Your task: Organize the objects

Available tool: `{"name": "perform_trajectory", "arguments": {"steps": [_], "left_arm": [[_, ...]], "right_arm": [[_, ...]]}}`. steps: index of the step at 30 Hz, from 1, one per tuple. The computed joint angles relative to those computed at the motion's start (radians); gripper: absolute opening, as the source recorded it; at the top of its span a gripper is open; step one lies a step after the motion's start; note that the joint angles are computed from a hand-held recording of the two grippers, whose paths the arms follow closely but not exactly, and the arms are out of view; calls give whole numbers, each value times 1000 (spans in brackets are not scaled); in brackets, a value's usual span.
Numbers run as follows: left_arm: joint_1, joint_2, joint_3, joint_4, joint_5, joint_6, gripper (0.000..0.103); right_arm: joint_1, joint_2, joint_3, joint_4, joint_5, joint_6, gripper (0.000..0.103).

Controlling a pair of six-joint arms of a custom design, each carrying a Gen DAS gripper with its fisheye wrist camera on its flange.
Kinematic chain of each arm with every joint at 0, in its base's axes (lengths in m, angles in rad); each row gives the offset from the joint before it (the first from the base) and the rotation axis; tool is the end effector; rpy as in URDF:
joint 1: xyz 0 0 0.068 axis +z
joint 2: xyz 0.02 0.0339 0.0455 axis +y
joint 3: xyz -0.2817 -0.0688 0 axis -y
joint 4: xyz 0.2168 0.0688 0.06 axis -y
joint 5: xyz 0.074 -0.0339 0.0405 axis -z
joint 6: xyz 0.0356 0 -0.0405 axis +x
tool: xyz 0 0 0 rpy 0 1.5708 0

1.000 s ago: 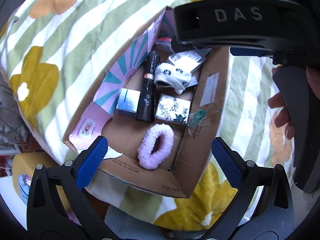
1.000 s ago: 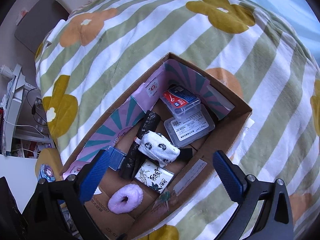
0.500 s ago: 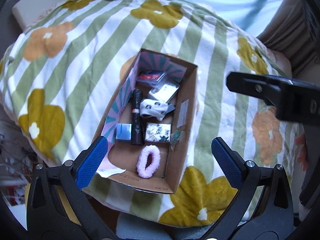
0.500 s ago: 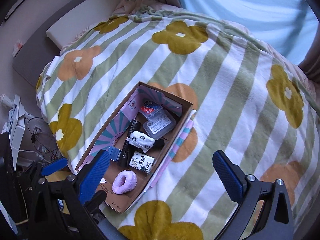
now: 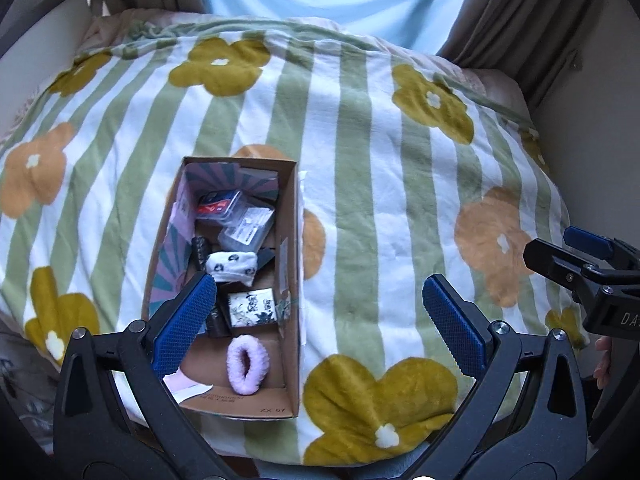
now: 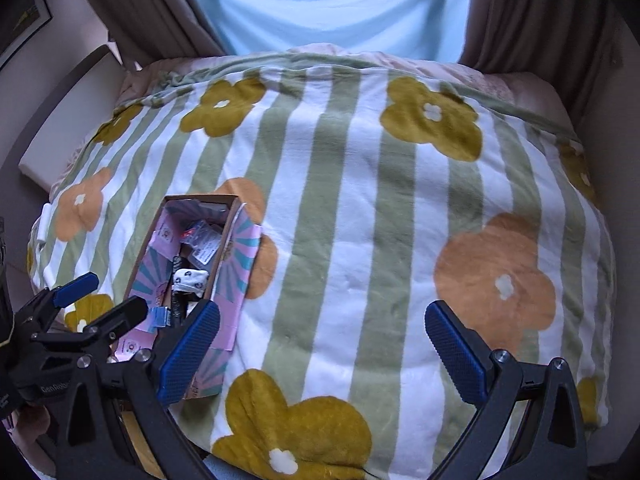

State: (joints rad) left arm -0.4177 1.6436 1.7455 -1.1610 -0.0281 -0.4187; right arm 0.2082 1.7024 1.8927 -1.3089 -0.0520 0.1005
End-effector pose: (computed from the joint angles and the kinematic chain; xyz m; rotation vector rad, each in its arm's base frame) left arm 0.2780 -0.1223 0.3806 -0.0111 2.6520 -0.2477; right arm 0.2994 0.0651 0.3941 -0.1613 2.6932 0.1647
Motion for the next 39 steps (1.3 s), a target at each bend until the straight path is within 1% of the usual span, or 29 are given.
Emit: {"name": "perform_trajectory", "arguments": {"steps": [5,10,14,20,39], "left_arm": [[-56,39,43,13,2,5,103],[-84,82,96,6,-1,20,103],[-90,102,135,-4,-7,33,103],[-93,111,153,-13,-18,41,103],[-92,81,133,-22,-29,46,103]], "right_arm": [[-78,-75,-100,36,15,4,102],[-123,-114,-156,59,23,6,102],[-133,-120,-169,68,20,12,102],[-127,-119,-164,77,22,20,102],[-119,-128,-176,81,40,38,102]]}}
